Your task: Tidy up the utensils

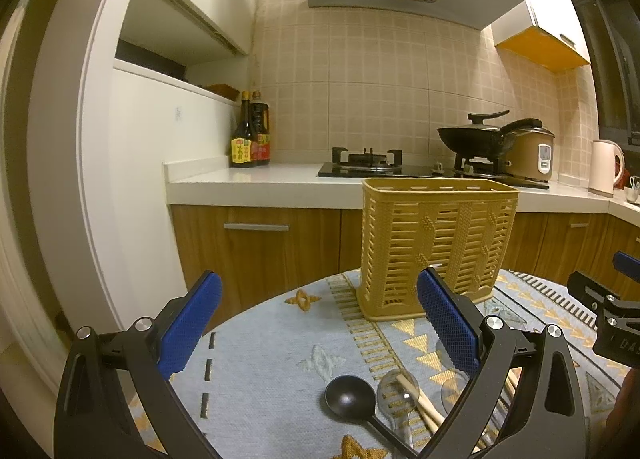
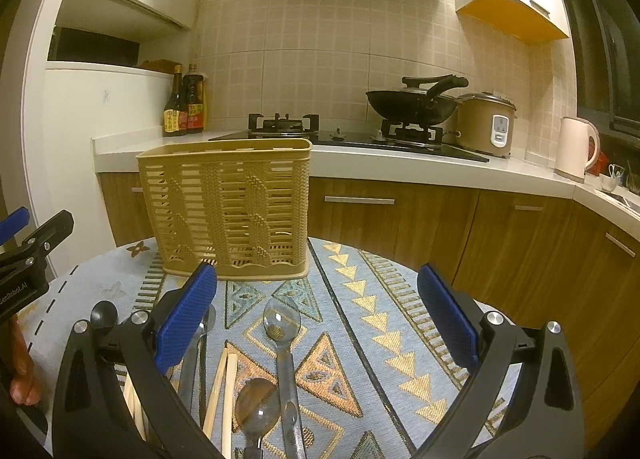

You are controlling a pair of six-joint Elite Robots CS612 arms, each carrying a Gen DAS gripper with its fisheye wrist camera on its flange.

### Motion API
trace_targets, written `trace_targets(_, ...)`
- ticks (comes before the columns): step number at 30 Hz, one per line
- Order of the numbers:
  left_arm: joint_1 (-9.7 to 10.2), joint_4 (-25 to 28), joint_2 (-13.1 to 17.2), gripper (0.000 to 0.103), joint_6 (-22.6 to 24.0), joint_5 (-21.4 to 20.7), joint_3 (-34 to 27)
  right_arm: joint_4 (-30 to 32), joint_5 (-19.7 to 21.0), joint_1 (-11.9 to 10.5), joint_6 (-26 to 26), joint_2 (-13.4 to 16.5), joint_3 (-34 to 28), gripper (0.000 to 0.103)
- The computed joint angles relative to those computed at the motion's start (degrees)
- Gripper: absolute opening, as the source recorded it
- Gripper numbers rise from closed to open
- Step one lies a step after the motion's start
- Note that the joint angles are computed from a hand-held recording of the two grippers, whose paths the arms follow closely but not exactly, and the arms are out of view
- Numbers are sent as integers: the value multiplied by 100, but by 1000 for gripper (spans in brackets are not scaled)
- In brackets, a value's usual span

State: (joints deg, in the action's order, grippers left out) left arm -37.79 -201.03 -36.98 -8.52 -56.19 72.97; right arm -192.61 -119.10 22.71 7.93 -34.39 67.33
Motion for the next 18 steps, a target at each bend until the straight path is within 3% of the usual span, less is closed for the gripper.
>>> trace_targets(18,-3,49,-8,95,-42,4,-1,52,-11,6,-39,4,-22,96)
